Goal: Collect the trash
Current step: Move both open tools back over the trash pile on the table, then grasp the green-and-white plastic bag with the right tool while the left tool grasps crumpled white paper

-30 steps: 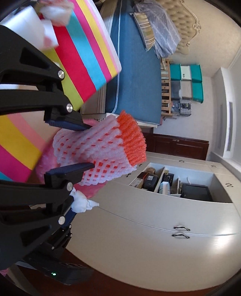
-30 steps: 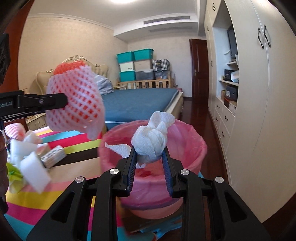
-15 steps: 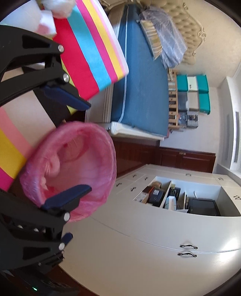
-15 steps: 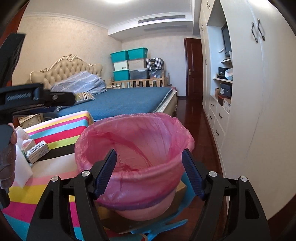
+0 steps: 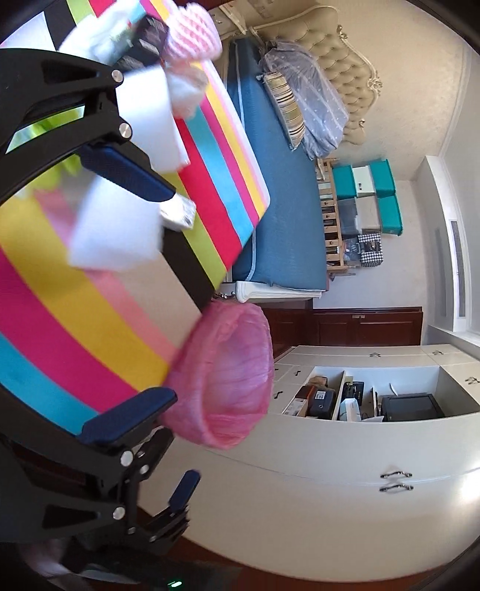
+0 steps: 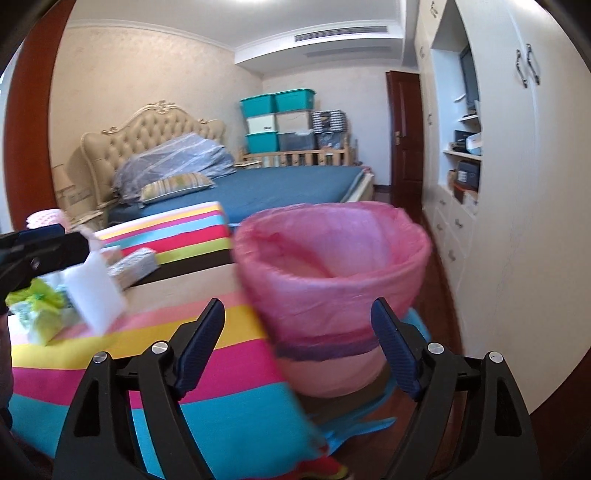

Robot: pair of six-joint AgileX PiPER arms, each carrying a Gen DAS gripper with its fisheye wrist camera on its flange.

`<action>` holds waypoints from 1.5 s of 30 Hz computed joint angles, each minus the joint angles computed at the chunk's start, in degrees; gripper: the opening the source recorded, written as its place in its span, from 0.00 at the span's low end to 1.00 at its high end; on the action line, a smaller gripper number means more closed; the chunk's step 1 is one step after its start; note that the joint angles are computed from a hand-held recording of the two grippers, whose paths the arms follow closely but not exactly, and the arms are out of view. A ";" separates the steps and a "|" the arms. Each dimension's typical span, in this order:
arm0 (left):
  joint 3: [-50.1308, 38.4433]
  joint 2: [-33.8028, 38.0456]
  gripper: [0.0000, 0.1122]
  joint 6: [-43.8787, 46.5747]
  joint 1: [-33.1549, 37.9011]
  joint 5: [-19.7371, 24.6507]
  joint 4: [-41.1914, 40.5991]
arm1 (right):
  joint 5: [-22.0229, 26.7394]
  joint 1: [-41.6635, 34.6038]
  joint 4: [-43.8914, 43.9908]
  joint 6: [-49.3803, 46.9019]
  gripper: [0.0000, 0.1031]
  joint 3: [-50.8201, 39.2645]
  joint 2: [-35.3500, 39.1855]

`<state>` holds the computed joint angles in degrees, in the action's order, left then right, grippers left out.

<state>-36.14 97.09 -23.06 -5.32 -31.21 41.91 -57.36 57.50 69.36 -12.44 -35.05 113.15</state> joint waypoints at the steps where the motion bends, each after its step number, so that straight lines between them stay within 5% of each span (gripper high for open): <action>1: 1.98 -1.42 0.87 0.37 2.16 -1.71 1.62 | 0.19 0.79 0.22 -0.64 0.75 -0.54 -0.07; 7: 11.73 -6.27 0.87 2.90 20.46 -12.75 12.38 | 3.27 6.02 1.00 -6.44 0.76 -7.53 1.39; 13: 11.36 -3.60 0.87 -0.91 38.45 -17.31 22.79 | 9.63 9.47 2.57 -17.75 0.79 -19.70 6.32; 18: 6.78 2.23 0.87 -5.19 48.42 -17.03 27.24 | 14.95 11.12 5.25 -27.88 0.81 -29.71 11.12; 26: 4.48 5.28 0.87 -5.49 53.81 -17.72 26.62 | 20.03 10.53 7.63 -33.91 0.82 -38.02 13.51; 37: 4.16 4.33 0.87 -5.41 51.22 -15.25 23.94 | 25.37 6.91 12.54 -38.03 0.81 -44.29 16.44; 39: 4.47 4.39 0.87 -4.49 50.73 -15.03 23.10 | 25.71 6.76 11.21 -37.24 0.78 -43.98 16.18; 41: 4.44 4.54 0.87 -4.25 50.46 -14.77 22.81 | 25.96 6.68 7.18 -33.79 0.54 -42.69 15.79; 45: 4.77 4.50 0.87 -3.40 50.12 -14.73 21.80 | 24.68 7.26 5.80 -33.20 0.33 -42.56 16.39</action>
